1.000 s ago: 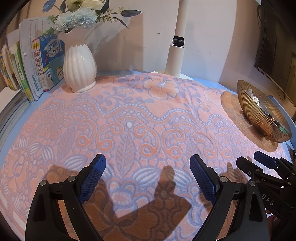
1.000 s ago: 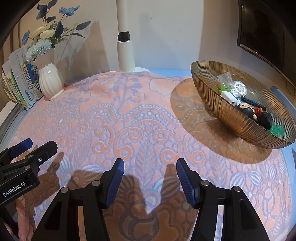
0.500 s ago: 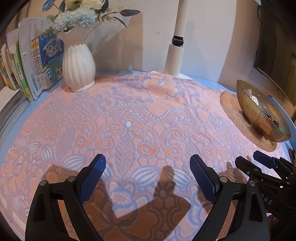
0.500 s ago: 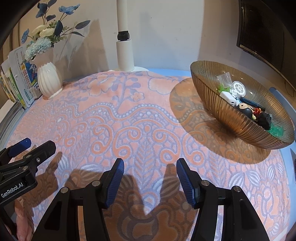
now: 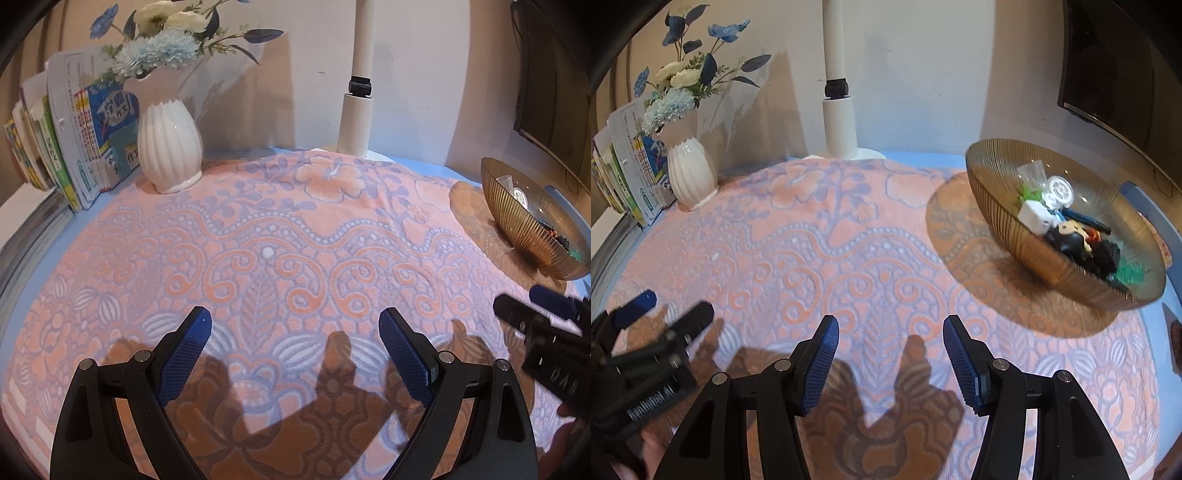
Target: Organize rigid objects
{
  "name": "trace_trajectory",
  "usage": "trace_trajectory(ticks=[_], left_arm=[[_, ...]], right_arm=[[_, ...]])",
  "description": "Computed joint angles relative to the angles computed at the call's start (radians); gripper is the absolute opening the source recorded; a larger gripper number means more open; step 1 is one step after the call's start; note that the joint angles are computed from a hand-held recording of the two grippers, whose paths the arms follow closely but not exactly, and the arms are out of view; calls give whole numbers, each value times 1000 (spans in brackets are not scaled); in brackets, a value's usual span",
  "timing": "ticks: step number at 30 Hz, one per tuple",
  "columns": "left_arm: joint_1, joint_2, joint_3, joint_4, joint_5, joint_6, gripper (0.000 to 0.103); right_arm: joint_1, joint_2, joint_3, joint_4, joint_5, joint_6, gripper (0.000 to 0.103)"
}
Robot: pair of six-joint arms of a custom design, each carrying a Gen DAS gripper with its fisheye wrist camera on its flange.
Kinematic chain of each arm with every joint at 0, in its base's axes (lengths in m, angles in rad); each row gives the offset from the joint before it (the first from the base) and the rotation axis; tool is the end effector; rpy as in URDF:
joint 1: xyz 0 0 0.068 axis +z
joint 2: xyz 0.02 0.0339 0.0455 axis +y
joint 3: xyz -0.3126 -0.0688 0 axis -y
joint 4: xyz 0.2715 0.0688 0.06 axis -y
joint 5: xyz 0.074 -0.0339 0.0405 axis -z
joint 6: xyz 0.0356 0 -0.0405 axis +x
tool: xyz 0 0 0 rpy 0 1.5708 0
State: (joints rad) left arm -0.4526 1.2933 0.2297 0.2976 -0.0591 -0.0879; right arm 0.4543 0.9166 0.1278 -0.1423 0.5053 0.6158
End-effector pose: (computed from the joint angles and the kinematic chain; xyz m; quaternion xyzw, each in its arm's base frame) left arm 0.1786 -0.0845 0.1300 0.1554 0.9066 -0.0783 0.3845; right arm 0.1212 0.0400 0.1268 0.1525 0.9098 -0.0489 0.3829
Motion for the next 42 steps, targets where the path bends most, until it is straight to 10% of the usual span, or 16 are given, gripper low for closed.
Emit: trace_trajectory(ticks=[14, 20, 42], left_arm=[[-8, 80, 58, -53, -66, -26, 94], [24, 215, 158, -164, -64, -94, 103], [56, 217, 146, -135, -17, -54, 103]], right_arm=[[-85, 241, -13, 195, -42, -45, 57], [-202, 352, 2, 251, -154, -102, 103], [-266, 325, -34, 297, -229, -172, 103]])
